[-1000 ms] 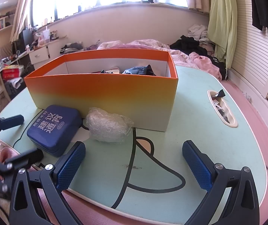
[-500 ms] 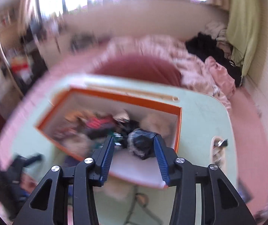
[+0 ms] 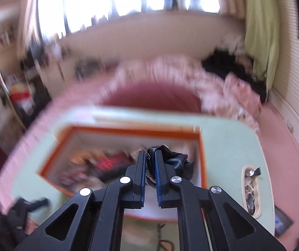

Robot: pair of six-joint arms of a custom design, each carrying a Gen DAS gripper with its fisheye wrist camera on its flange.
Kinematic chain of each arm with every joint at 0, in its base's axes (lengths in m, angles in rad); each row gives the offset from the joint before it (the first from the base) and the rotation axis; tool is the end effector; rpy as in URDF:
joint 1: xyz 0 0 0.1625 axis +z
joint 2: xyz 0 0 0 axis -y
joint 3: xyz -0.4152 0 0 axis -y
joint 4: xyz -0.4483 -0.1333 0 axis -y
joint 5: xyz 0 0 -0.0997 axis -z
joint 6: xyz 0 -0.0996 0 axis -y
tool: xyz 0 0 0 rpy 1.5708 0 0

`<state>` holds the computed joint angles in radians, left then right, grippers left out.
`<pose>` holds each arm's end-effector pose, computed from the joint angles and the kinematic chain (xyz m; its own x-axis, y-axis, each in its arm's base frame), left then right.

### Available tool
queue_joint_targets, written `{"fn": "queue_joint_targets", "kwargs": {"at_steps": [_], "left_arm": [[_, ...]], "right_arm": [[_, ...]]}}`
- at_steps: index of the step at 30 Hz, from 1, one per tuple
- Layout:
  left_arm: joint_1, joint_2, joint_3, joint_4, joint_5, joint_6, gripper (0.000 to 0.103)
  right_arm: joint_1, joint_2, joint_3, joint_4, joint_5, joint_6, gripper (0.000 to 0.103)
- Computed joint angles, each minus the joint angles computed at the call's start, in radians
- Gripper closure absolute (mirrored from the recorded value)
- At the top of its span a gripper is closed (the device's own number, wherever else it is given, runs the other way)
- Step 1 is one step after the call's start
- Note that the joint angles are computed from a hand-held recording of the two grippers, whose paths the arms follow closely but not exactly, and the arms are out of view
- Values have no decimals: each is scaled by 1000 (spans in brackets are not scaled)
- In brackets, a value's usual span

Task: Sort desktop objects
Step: 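Grasp the black lace cloth in the box with the right gripper, place it on the tray, then reach into the box and grasp the red-and-black patterned box with the left gripper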

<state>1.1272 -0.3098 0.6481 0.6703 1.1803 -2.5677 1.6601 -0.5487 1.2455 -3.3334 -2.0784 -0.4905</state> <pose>-0.1814 -0.7808 0.0092 -0.5774 0.5943 -0.5599 0.8057 0.5258 -0.2728 0.1579 -0.8116 0.1365 -0.7809 0.0780 0.6197 -0.4660 0.5879 -0.6612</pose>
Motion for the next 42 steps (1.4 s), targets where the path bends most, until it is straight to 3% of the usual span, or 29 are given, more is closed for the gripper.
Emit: {"fn": "queue_joint_targets", "kwargs": {"at_steps": [2,6,10,13,15,18,21,22,24,26,28,33,35,42], "left_arm": [[0,2,-4,2,1,1,0],[0,2,-4,3,0,0,0],[0,2,-5,3,0,0,0],[0,2,-5,3,0,0,0],[0,2,-5,3,0,0,0],[0,2,-5,4,1,0,0],[0,2,-6,5,1,0,0],[0,5,-11,7,2,0,0],[0,8,-17,10,2,2,0],[1,8,-18,11,3,2,0],[1,7,-17,11,3,2,0],[0,7,-17,10,2,2,0],[0,8,-17,10,0,4,0],[0,9,-22,14,2,3,0]], "right_arm": [[-1,-60,115,-102,86,-7,95],[-15,-164,287,-152,190,20,95],[-49,-245,395,-57,267,71,95],[-75,-232,380,32,222,107,94],[-98,-194,340,38,209,133,86],[-140,-155,313,6,296,175,65],[-150,-148,315,-5,346,180,60],[-146,-149,320,-17,345,168,57],[-133,-149,344,-81,326,132,32],[-119,-142,371,-185,300,83,22],[-102,-130,384,-238,243,18,20],[-86,-85,347,-139,110,-34,13],[-64,-7,279,-220,5,-125,2],[-62,6,271,-220,3,-136,0]]}}
